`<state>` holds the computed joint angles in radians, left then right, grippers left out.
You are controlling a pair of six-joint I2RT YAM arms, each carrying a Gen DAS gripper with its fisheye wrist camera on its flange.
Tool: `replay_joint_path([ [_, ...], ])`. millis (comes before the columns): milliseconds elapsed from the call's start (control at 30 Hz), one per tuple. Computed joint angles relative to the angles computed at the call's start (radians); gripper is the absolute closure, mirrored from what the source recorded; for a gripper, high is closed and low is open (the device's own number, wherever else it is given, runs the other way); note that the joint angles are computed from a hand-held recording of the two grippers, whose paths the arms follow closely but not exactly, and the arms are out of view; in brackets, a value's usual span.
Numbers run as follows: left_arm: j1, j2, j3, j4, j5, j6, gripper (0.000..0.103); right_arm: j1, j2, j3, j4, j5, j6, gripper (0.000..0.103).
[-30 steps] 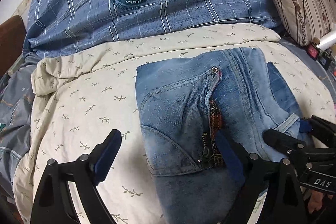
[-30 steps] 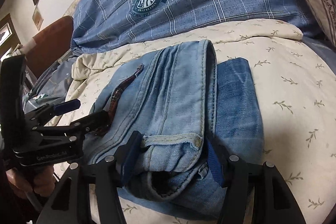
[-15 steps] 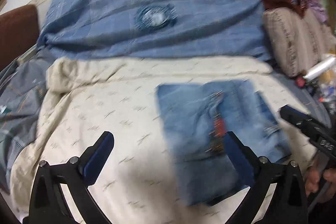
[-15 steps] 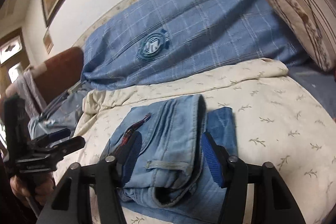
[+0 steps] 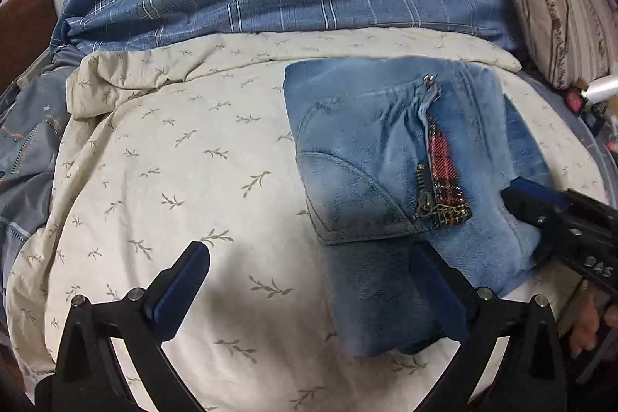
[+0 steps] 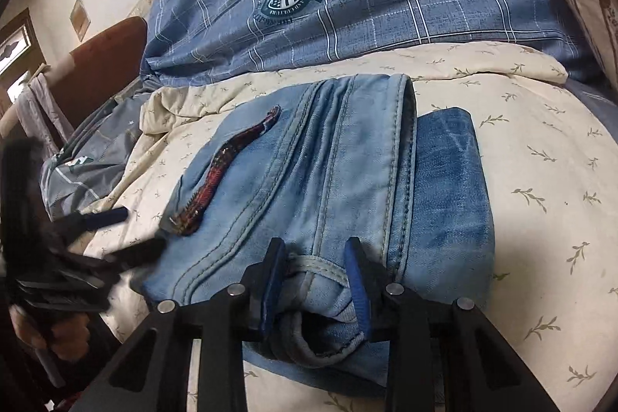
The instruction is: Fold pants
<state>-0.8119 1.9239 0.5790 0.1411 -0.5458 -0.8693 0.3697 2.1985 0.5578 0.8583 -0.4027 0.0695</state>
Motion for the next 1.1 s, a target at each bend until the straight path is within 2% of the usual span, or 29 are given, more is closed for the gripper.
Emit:
replay_joint_path([
  [133, 0.005, -0.053, -0.002, -0.047, 0.007, 0.004, 0.0, -0.024, -0.022, 0.001, -0.029, -0.037, 0.002, 0.067],
  [200, -0.011, -0.113, -0.011, -0.089, -0.047, -0.009, 0.0, -0.043, -0.05, -0.021, -0.017, -0.062, 0.009, 0.067],
  [367, -0.019, -0.233, -0.003, -0.182, -0.112, -0.004, 0.0, -0.116, -0.096, -0.137, 0.208, -0.081, 0.072, 0.065],
  [400, -0.013, -0.246, 0.001, -0.189, -0.116, 0.002, 0.0, -0.136, -0.102, -0.157, 0.254, -0.081, 0.092, 0.06],
  [467, 0.001, -0.265, 0.015, -0.206, -0.11, 0.013, 0.0, -0.176, -0.104, -0.19, 0.336, -0.065, 0.136, 0.043],
  [500, 0.008, -0.264, 0.028, -0.221, -0.106, 0.017, 0.0, -0.191, -0.108, -0.196, 0.347, -0.066, 0.154, 0.042],
  [733, 0.004, -0.204, 0.076, -0.264, -0.132, 0.014, 0.0, -0.284, -0.084, -0.114, 0.219, -0.155, 0.26, 0.042],
  [1100, 0.027, -0.176, 0.074, -0.259, -0.12, 0.014, 0.0, -0.227, -0.1, -0.129, 0.218, -0.096, 0.209, 0.042],
])
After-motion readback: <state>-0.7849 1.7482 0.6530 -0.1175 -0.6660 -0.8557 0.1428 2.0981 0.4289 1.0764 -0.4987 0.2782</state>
